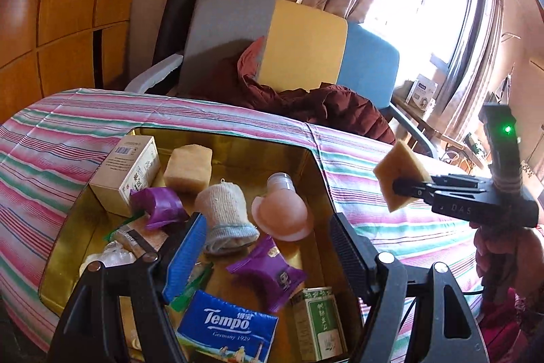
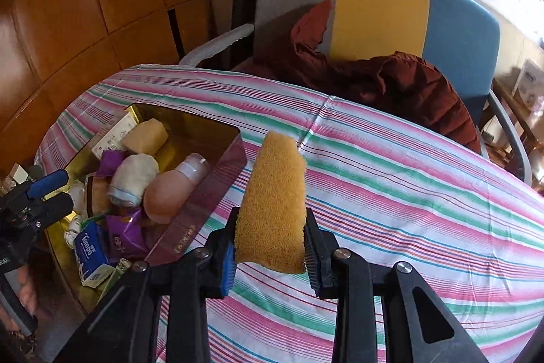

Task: Organize objects
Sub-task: 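Carry the tall sponge into the gold tray and open the right tool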

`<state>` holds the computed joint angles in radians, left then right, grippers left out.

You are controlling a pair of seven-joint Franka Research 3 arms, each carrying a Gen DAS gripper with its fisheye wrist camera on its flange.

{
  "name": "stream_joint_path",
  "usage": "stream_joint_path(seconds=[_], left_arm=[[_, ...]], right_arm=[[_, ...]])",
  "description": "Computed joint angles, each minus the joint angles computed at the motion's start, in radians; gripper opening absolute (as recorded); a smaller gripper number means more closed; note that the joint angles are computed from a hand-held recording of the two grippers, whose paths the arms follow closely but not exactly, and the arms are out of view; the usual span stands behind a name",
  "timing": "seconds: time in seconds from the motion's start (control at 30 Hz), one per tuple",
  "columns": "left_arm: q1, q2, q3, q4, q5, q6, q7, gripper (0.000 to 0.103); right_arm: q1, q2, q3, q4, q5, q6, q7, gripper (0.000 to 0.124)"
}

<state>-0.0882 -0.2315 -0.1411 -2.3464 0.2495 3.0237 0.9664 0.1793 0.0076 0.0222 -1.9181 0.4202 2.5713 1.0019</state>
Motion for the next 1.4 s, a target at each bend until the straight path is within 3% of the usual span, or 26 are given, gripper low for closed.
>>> stream_joint_path(seconds=[0.33, 0.53, 0.7, 0.9, 1.1, 1.23, 1.3, 1.37, 1.4], left_arm=[[0.135, -0.069, -0.099, -0.032, 0.204, -0.065, -0.184, 0.075], [0.123, -0.085, -0.061, -0.035, 0.214, -0.122, -0.236, 0.075], [0.135, -0.094, -0.063, -0.033, 0.236, -0.177, -0.288, 0.075], [0.119, -0.107, -0.041, -0.048, 0.226, -0.177, -0.291, 0.075], [0.108, -0.108, -0.027, -0.051, 0.208, -0.174, -0.279, 0.075], [0.101, -0.109, -0.019, -0.056, 0.183, -0.167, -0.264, 0.075], [0.108, -0.111, -0.026, -0.055, 0.188, -0.171, -0.266, 0.075], [0.114, -0.113, -0.032, -0.055, 0.194, -0.176, -0.273, 0.075], [0.113, -0.112, -0.03, -0.055, 0.191, -0.174, -0.274, 0.075]], right_arm=[[0.049, -0.014, 0.03, 0.004, 0.016, 0.011, 0.008, 0.034], [0.073, 0.001, 0.042, 0.024, 0.023, 0.008, 0.036, 0.034], [0.092, 0.044, 0.054, 0.07, 0.032, 0.01, 0.064, 0.034], [0.121, 0.151, 0.064, 0.189, -0.033, 0.006, 0.149, 0.034], [0.135, 0.28, 0.062, 0.339, -0.098, -0.078, 0.25, 0.034], [0.105, 0.348, 0.097, 0.416, -0.009, -0.135, 0.196, 0.037], [0.113, 0.36, 0.09, 0.421, -0.009, -0.125, 0.212, 0.057], [0.133, 0.348, 0.066, 0.393, -0.046, -0.072, 0.276, 0.071], [0.127, 0.339, 0.069, 0.378, -0.035, -0.053, 0.283, 0.072]])
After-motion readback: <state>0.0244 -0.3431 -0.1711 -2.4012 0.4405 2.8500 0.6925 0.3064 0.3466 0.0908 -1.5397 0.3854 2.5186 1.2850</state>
